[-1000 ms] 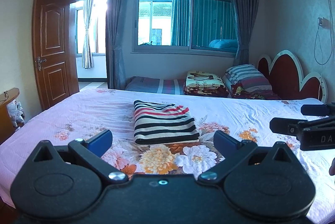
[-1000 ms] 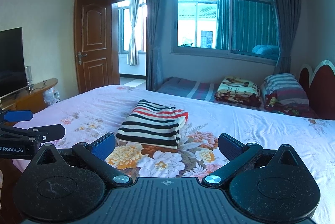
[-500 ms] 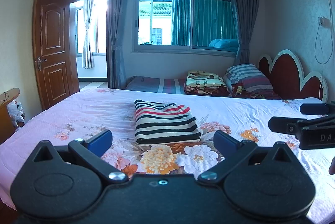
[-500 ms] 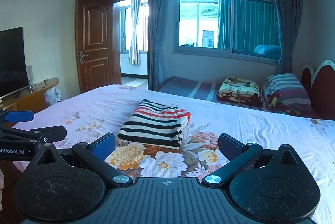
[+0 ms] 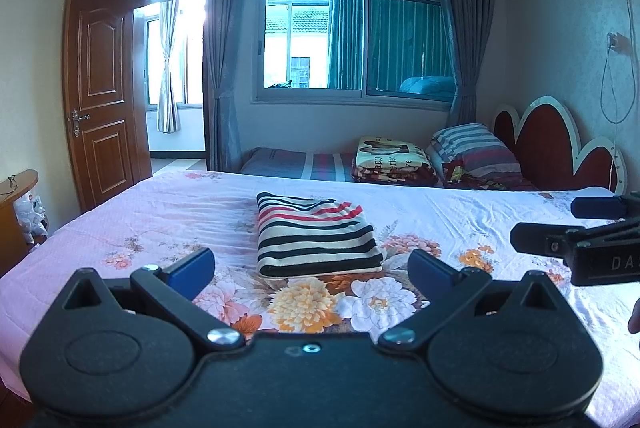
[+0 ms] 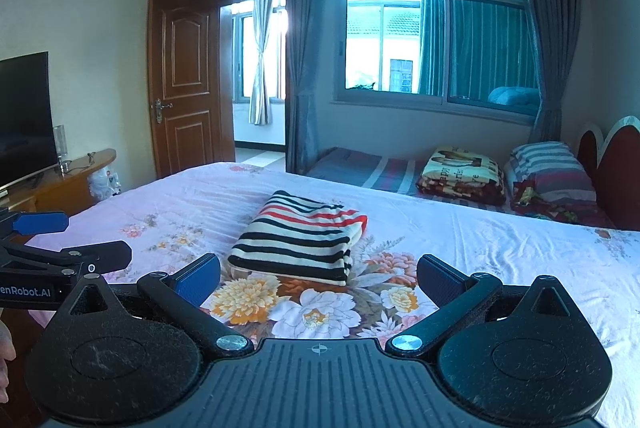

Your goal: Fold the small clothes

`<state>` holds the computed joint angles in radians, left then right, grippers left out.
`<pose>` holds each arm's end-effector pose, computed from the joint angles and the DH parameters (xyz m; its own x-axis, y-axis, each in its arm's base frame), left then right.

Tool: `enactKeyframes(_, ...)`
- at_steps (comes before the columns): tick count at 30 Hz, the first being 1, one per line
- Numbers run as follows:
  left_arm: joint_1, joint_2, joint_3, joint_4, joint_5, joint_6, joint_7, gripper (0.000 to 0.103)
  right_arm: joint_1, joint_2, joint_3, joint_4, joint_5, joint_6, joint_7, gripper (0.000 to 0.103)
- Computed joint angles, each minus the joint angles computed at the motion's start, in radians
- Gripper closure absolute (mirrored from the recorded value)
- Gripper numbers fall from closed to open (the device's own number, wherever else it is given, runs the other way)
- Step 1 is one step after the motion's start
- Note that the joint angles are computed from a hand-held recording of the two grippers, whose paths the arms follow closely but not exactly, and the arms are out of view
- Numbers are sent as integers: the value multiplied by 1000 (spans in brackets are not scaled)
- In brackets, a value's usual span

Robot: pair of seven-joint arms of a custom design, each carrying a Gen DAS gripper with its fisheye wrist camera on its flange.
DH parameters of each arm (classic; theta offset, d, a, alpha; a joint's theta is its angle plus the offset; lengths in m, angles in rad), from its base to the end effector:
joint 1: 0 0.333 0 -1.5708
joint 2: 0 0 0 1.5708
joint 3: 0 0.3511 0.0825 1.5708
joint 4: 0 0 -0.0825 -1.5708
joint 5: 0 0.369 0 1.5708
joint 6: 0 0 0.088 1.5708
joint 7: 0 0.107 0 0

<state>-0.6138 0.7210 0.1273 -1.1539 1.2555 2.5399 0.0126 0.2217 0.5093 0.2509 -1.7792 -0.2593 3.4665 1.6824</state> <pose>0.6859 -0.4177 0.4745 0.1411 -0.9900 -0.0008 -0.3613 -0.0507 -0.9311 0.6302 0.3134 0.4683 0.5380 -0.8425 -0.0268 -0.3218 -0.1759 -0.9303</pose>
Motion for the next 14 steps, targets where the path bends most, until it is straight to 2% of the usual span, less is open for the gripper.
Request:
enactKeyframes(6, -9, -2, 9, -2, 19, -13, -30, 2, -9, 0, 9, -5, -6, 6, 2, 0)
enactKeyframes(14, -10, 3, 5, 4, 34, -18, -48, 1, -58, 14, 62, 1, -61, 7, 23, 0)
